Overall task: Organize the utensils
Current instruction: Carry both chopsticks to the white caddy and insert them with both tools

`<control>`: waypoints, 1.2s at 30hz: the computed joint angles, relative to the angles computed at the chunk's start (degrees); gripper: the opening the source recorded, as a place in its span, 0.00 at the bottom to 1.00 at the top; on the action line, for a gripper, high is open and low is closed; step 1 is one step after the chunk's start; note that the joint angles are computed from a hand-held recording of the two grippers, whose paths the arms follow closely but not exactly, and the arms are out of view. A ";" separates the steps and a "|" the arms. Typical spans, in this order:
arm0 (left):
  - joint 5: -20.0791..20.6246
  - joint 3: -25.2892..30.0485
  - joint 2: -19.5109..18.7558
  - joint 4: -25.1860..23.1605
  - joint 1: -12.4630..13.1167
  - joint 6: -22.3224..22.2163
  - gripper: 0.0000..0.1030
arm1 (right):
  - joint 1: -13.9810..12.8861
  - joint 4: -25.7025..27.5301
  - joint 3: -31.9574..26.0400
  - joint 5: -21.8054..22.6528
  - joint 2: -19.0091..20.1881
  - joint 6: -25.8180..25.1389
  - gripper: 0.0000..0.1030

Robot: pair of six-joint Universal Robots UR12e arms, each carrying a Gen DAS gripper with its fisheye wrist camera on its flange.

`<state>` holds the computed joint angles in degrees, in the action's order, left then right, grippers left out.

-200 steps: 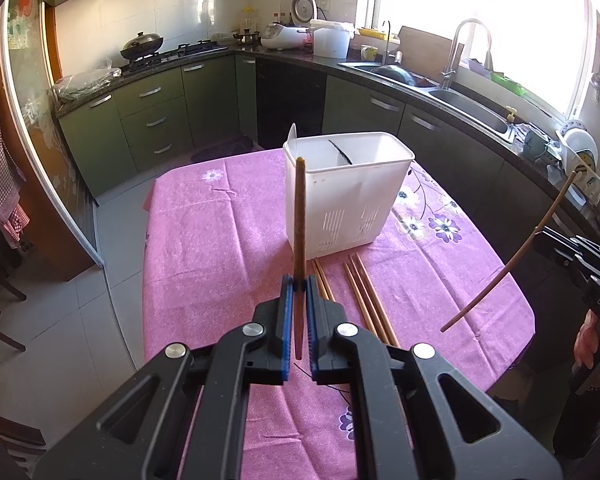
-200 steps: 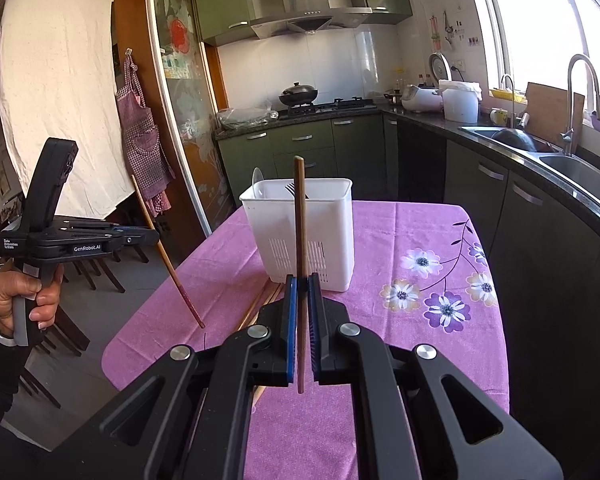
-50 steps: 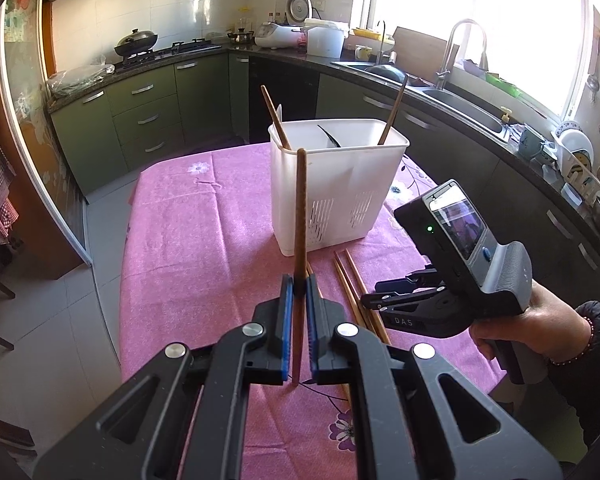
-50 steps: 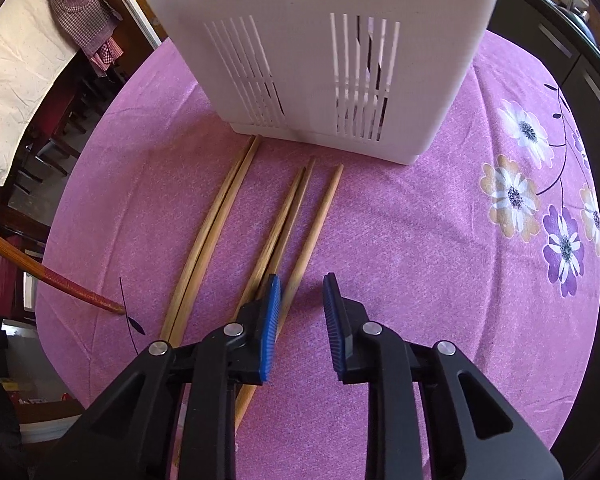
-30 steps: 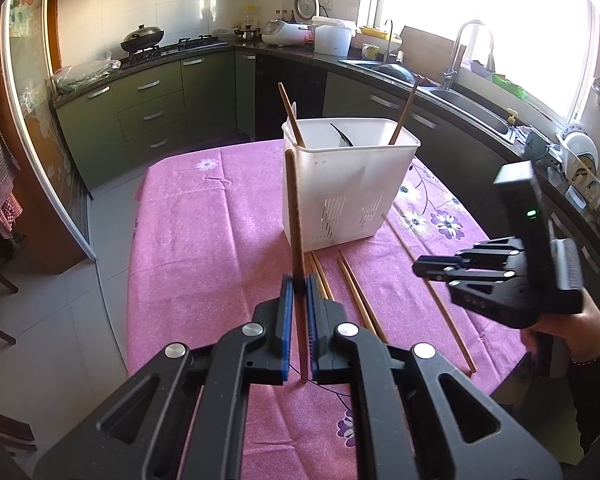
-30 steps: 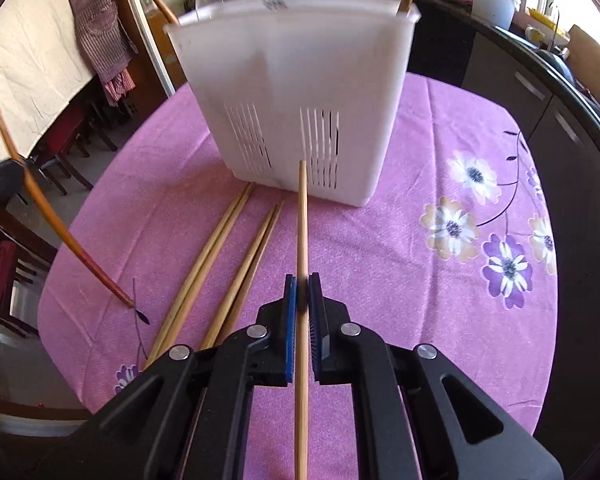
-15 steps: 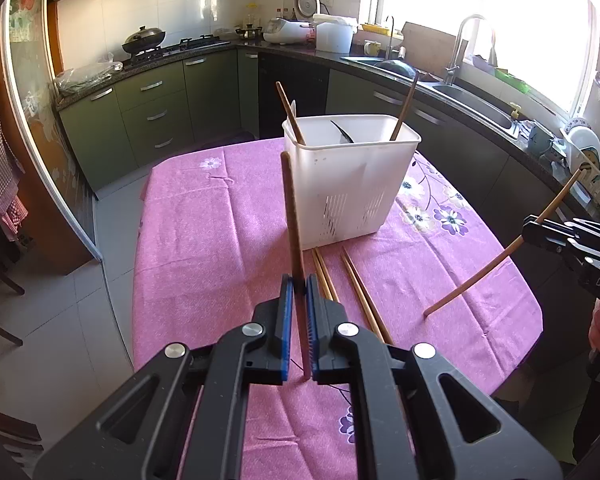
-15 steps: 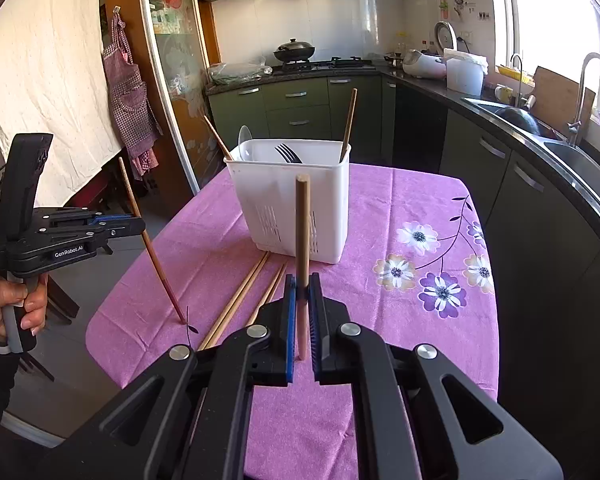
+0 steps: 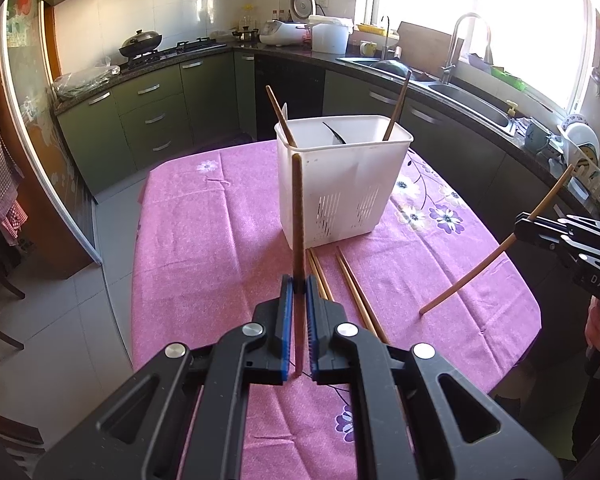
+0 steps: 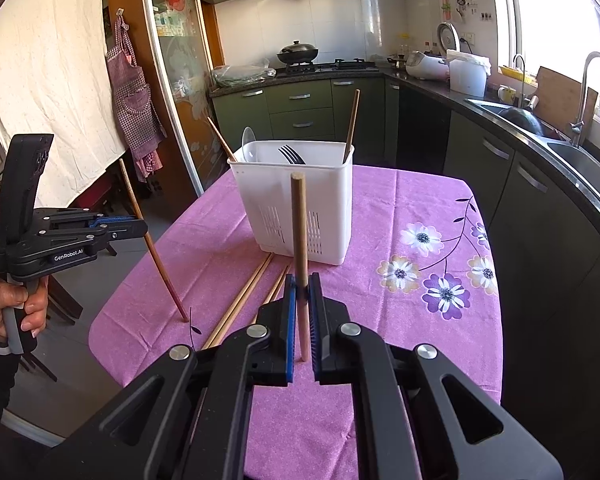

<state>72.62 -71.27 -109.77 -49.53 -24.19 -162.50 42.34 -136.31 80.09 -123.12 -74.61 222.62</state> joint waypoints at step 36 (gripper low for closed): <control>-9.08 14.57 -3.85 3.22 -0.62 -2.44 0.06 | -2.17 -5.13 -11.91 -3.80 1.89 -13.51 0.07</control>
